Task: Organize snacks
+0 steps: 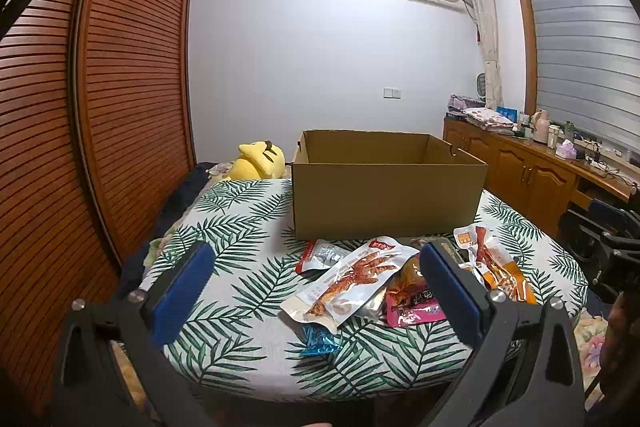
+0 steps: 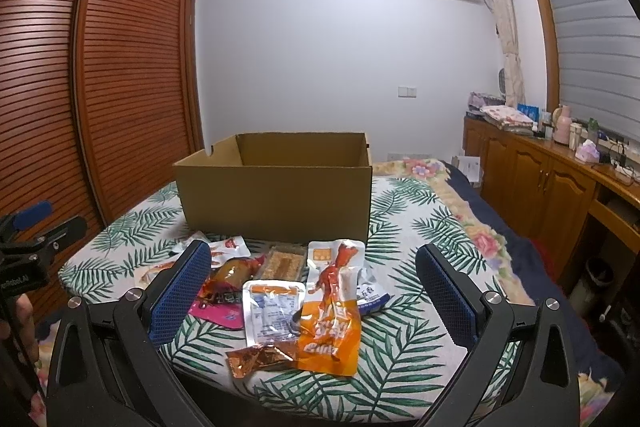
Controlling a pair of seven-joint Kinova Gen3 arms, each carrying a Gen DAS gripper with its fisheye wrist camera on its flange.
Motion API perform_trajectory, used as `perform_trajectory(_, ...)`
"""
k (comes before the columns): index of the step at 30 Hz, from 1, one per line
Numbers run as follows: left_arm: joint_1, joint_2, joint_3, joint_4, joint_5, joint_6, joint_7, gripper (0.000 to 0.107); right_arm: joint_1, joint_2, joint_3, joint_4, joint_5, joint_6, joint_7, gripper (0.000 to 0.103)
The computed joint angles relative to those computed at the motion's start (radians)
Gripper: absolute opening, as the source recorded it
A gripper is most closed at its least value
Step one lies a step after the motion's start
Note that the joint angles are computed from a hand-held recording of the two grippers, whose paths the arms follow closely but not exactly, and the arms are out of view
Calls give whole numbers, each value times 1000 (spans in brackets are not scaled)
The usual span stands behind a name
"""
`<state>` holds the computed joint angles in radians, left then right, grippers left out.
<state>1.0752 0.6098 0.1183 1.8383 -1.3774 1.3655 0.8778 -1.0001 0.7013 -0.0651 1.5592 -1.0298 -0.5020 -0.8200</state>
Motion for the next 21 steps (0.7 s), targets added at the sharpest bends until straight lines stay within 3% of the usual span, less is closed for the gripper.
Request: perform_trajectory(21,2,5,0,-3,0,1,4,103,2,1,-8,-2,-4,-13,12,103)
